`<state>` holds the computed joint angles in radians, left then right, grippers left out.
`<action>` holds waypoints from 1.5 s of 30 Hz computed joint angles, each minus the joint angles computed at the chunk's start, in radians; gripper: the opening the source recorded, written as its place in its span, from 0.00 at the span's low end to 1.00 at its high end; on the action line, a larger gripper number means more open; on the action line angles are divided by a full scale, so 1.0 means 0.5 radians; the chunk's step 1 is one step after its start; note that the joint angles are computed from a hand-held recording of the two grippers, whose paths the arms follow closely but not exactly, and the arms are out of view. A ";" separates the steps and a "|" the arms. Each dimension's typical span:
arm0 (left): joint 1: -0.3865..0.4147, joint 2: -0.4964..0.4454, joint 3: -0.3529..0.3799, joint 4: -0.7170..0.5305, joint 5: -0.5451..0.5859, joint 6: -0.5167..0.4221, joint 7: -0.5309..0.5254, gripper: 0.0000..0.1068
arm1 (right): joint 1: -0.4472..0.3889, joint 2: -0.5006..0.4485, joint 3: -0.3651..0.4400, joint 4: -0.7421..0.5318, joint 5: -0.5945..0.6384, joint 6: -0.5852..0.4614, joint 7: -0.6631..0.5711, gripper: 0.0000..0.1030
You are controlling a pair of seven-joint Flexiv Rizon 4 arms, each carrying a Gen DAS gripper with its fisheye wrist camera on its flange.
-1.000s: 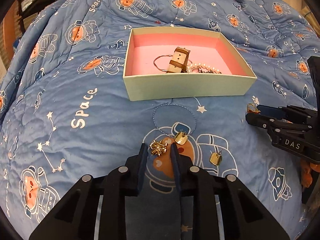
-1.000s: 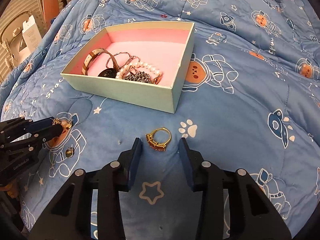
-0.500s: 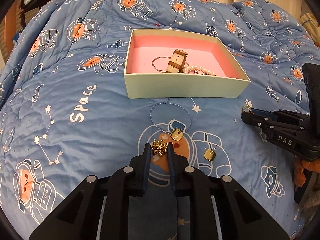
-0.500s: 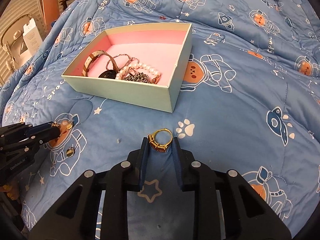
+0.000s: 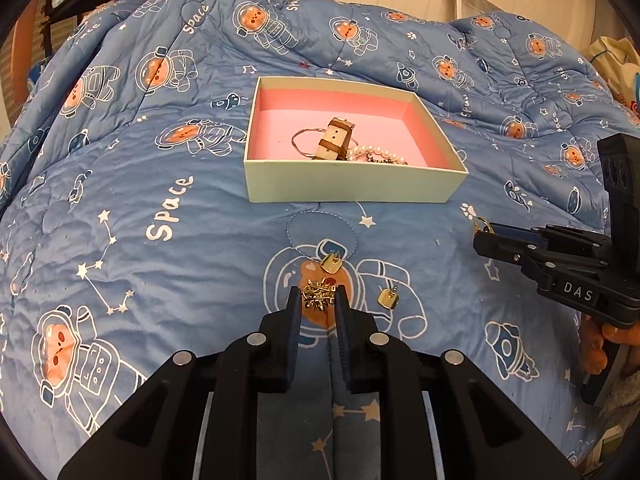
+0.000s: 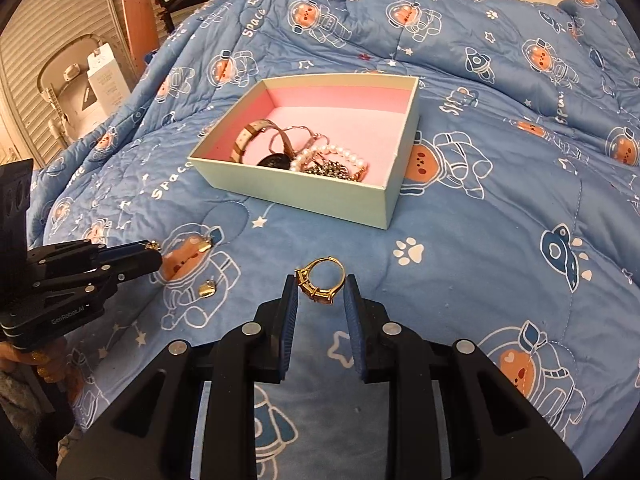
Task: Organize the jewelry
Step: 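Carry the earring and gold ring into the box while opening both grippers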
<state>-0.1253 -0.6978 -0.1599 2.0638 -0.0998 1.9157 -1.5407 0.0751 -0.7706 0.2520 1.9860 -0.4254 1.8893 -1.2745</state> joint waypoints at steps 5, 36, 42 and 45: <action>0.038 0.049 -0.053 0.026 0.048 0.044 -0.014 0.15 | -0.085 0.024 0.103 0.029 -0.079 0.041 -0.011 0.24; 0.131 -0.161 -0.157 -0.797 -0.144 -0.617 0.283 0.15 | 0.031 -0.210 0.105 -0.709 -0.097 -0.422 -0.223 0.24; 0.061 -0.256 -0.078 -1.003 -0.269 -0.817 0.361 0.15 | 0.085 -0.271 0.087 -0.837 0.027 -0.532 -0.341 0.24; 0.029 -0.304 -0.039 -1.089 -0.318 -0.905 0.364 0.15 | 0.105 -0.290 0.084 -0.879 0.086 -0.579 -0.405 0.24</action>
